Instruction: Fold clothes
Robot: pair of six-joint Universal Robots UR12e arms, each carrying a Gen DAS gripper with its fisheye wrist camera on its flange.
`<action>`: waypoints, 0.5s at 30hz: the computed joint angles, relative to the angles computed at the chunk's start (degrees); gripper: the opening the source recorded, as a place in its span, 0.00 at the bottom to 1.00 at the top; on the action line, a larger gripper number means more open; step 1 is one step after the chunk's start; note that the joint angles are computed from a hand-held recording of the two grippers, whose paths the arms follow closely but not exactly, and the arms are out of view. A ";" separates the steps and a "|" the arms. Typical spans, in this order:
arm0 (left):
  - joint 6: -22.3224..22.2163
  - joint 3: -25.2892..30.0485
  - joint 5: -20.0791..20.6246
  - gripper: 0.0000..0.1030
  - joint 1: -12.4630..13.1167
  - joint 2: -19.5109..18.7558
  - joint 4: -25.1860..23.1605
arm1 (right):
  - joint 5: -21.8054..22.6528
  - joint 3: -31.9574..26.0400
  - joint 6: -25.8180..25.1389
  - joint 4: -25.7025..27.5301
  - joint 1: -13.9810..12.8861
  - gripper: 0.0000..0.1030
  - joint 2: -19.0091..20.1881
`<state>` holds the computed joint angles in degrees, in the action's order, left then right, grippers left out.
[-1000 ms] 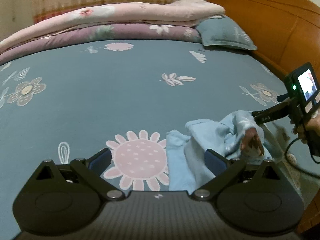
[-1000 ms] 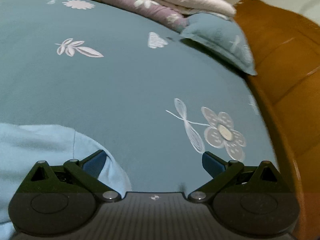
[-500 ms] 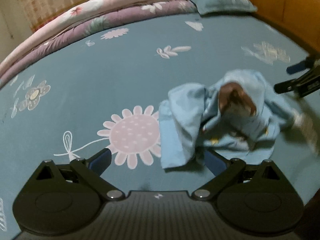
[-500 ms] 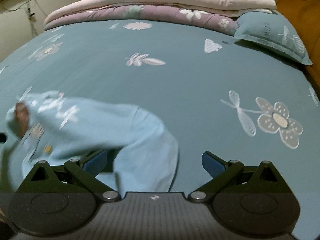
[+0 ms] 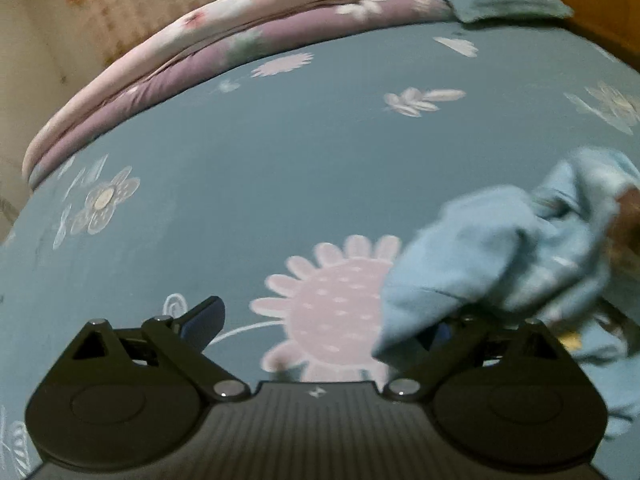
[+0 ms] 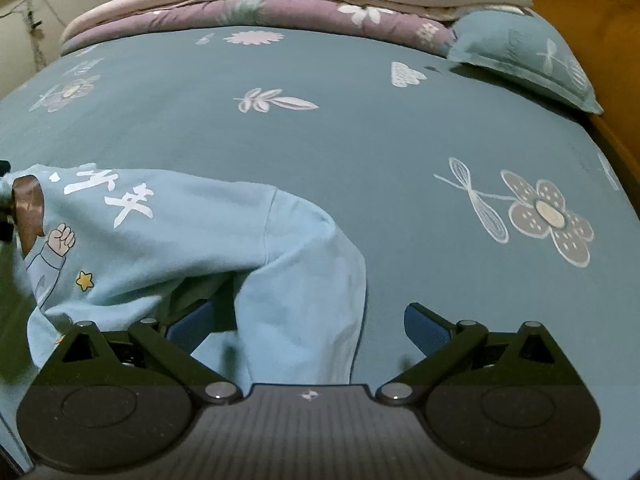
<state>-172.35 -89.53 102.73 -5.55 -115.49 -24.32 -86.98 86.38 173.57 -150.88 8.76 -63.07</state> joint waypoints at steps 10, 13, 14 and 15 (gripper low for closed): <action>3.60 3.65 -2.12 0.94 1.86 -2.86 4.00 | -3.98 -1.01 3.45 1.88 1.75 1.00 0.22; 2.59 3.29 -4.12 0.93 2.62 -2.59 3.84 | -4.50 -1.58 3.45 2.55 2.06 1.00 0.41; 2.26 3.17 -4.79 0.93 2.88 -2.50 3.79 | -4.56 -1.67 3.32 2.64 2.09 1.00 0.41; 1.86 2.90 -5.75 0.93 3.14 -2.29 3.77 | -4.61 -1.76 3.17 2.74 2.12 1.00 0.41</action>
